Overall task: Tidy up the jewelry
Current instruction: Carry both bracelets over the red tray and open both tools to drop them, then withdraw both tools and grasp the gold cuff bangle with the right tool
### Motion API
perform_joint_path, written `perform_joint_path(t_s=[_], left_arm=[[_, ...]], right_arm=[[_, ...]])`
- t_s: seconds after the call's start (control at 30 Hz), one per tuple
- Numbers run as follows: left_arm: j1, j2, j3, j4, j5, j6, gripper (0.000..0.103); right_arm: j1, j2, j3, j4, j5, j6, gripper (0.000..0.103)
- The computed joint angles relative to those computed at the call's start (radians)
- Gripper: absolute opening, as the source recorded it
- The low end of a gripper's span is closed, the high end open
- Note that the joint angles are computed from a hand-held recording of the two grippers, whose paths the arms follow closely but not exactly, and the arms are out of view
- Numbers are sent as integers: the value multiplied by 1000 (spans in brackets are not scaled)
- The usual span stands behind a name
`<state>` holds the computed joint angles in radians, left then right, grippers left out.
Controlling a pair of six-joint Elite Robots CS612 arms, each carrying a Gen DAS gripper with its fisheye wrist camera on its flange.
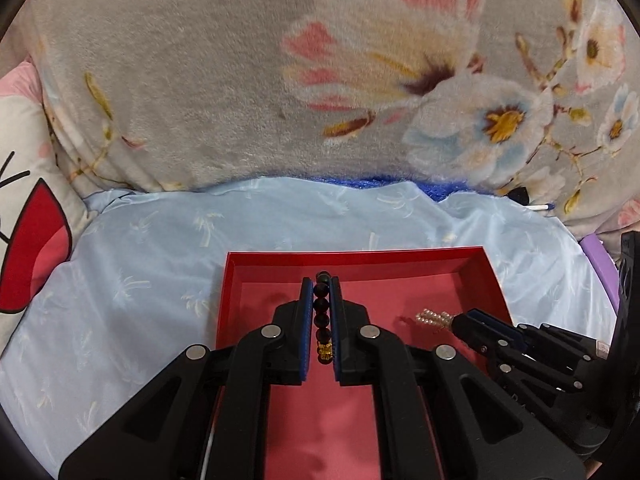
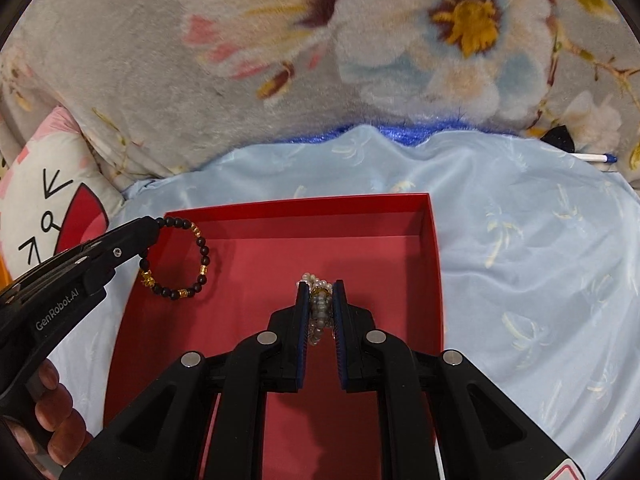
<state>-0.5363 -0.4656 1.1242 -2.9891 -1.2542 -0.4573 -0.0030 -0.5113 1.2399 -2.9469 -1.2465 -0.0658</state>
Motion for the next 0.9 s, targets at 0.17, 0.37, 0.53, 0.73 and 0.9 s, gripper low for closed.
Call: perform_joint_path(t_s=[0.17, 0.37, 0.53, 0.73, 0.9], left_arm=[[8, 31, -48, 57, 5, -22, 8], [6, 27, -36, 63, 59, -77, 41], [-7, -40, 89, -42, 114, -102, 57], [-51, -141, 292, -168, 168, -114, 68], [-97, -210, 462, -252, 161, -170, 69]], right_arm=[[19, 25, -54, 93, -74, -37, 11], [22, 13, -11, -38, -122, -18, 40], [-13, -54, 131, -202, -28, 28, 41], [-45, -154, 358, -378, 49, -10, 41], [-73, -224, 560, -502, 99, -42, 41]])
